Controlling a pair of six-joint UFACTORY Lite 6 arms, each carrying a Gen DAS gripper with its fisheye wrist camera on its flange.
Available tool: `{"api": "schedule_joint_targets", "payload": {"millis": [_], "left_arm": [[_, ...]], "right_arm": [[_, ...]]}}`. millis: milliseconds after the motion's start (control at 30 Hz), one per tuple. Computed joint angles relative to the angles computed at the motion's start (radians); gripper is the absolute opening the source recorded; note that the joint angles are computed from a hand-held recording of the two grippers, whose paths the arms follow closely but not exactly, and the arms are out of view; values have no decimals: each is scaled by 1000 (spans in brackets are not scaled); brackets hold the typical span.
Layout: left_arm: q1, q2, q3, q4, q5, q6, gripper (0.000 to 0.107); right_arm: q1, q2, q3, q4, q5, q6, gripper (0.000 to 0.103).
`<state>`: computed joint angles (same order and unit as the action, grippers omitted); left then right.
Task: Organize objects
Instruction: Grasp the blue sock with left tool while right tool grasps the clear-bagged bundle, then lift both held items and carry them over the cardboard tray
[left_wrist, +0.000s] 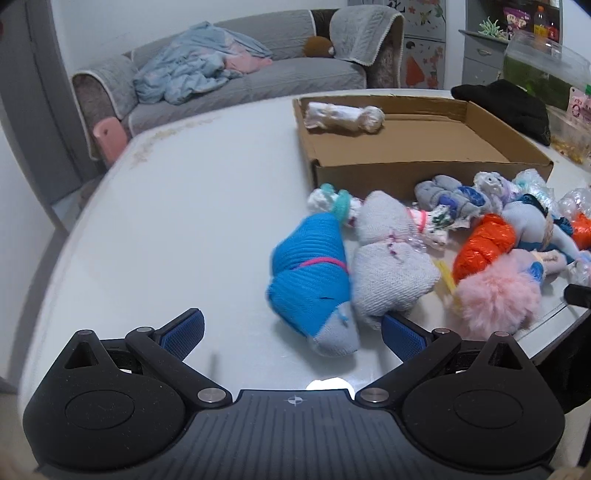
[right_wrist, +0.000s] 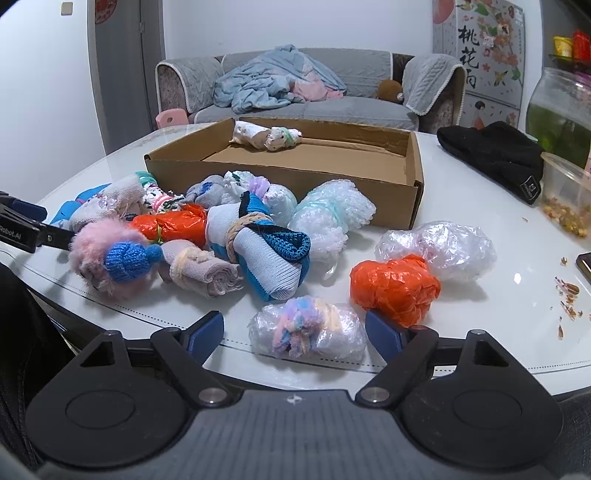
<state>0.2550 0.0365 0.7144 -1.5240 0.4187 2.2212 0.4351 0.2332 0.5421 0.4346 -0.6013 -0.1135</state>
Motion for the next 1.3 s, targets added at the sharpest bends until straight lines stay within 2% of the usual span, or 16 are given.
{"api": "schedule_joint_targets", "payload": {"millis": [100, 133, 233, 300, 400, 533, 600, 633, 700, 733, 867, 1100, 1300], "left_arm": [[16, 1, -2, -99, -67, 126, 102], [27, 17, 13, -95, -73, 116, 102], [51, 74, 86, 48, -43, -80, 102], [30, 78, 98, 31, -48, -87, 102], [-23, 73, 91, -53, -50, -2, 102], [-108, 115, 101, -282, -104, 242, 100], [-125, 134, 112, -321, -111, 292, 92], [-127, 145, 119, -295, -113, 277, 87], [-118, 168, 140, -176, -95, 168, 64], [-103, 177, 153, -99, -66, 92, 60], [-66, 194, 181, 30, -10, -50, 58], [-46, 152, 146, 6, 7, -29, 55], [2, 125, 177, 64, 32, -115, 55]], "right_arm": [[4, 2, -1, 2, -8, 1, 83], [4, 2, -3, -2, -11, 6, 83], [8, 8, 2, 9, -16, -6, 83], [16, 12, 6, 22, -18, -18, 82], [14, 11, 5, 22, -18, -14, 81], [19, 13, 6, 35, -26, -32, 74], [20, 13, 3, 34, -31, -38, 68], [20, 10, -1, 27, -35, -35, 66], [16, 8, -4, 13, -40, -29, 61], [17, 9, -4, 12, -41, -30, 59], [17, 11, -6, 2, -51, -28, 57], [18, 10, -9, 0, -55, -32, 55], [19, -31, -35, -8, -74, -37, 55]]}}
